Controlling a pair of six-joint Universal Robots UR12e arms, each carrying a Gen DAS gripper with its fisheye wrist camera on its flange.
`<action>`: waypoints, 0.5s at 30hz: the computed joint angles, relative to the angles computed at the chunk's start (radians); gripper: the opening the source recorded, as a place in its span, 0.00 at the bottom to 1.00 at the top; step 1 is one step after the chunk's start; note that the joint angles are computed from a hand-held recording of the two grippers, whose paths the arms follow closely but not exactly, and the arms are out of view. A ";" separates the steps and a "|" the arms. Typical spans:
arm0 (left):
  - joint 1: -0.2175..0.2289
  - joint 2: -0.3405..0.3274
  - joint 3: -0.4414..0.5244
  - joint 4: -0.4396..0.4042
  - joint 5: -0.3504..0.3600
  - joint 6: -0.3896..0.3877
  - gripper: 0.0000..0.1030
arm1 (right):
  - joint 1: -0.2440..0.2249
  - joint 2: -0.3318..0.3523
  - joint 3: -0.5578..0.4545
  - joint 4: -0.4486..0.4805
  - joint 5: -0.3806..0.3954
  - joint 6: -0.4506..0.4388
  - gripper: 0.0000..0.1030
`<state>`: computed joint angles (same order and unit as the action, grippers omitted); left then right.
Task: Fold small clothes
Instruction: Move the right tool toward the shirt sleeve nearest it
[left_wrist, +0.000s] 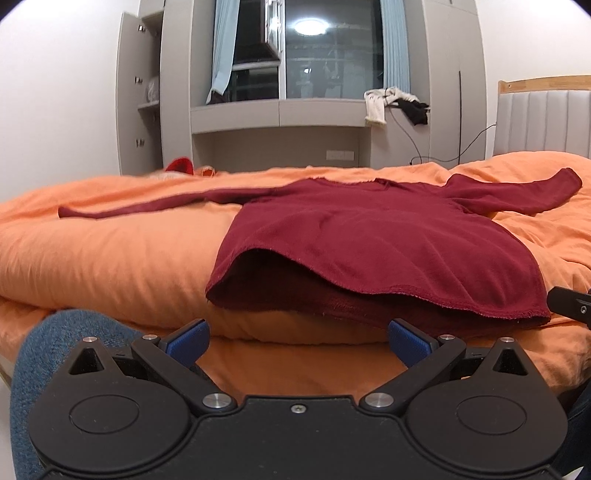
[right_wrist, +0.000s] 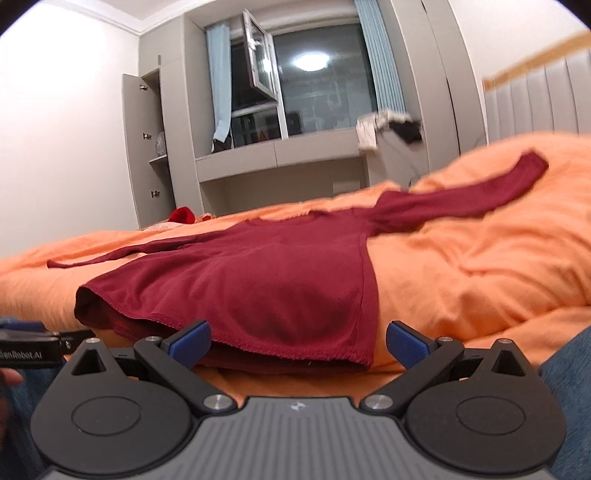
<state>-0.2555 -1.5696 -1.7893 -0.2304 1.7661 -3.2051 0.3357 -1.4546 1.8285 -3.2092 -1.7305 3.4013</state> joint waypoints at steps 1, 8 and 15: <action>0.003 0.000 0.006 -0.019 -0.007 -0.007 0.99 | -0.007 -0.005 -0.002 0.020 0.020 0.021 1.00; 0.004 -0.021 0.058 -0.046 -0.016 -0.013 0.99 | -0.016 -0.018 -0.072 0.231 0.002 0.055 1.00; -0.013 -0.085 0.149 -0.041 0.038 0.000 1.00 | -0.055 -0.004 -0.134 0.359 0.007 0.123 1.00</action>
